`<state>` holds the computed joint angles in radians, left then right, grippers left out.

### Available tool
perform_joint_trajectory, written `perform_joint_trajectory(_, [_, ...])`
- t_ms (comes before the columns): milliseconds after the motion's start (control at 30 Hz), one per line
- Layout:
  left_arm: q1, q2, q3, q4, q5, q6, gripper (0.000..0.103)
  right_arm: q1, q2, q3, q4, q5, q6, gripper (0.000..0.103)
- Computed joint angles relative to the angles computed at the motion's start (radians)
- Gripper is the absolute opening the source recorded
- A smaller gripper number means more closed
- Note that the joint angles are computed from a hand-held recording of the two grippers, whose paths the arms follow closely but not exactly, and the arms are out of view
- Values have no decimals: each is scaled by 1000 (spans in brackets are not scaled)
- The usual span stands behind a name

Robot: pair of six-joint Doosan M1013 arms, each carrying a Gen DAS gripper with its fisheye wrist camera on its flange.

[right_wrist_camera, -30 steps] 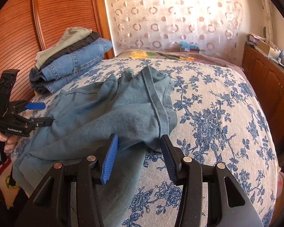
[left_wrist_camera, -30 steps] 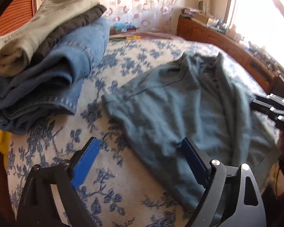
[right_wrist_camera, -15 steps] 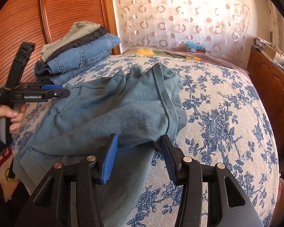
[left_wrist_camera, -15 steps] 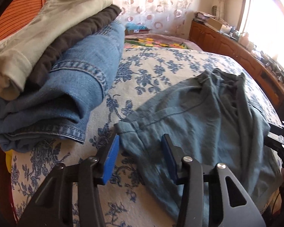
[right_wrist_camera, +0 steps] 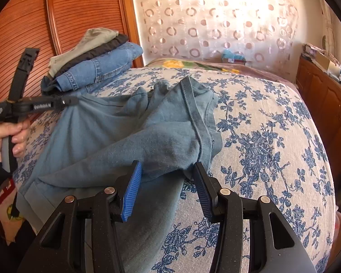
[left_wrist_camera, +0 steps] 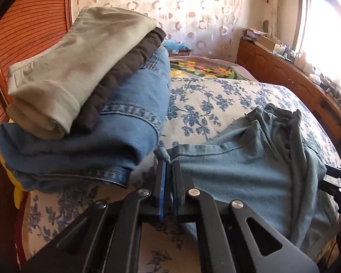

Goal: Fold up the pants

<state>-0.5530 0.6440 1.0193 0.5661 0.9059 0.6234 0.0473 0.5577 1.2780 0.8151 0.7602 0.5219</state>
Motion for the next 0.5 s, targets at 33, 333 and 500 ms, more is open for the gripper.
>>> perform_joint_trajectory(33, [2, 2, -3, -11, 1, 10, 3, 0, 0, -1, 0, 2, 0, 47])
perform_joint_trajectory(333, [-17, -1, -1, 5, 12, 4, 39, -1, 0, 1, 0, 2, 2, 47])
perform_joint_trajectory(500, [-36, -7, 4, 13, -26, 24, 58, -3, -5, 8, 3, -18, 5, 47])
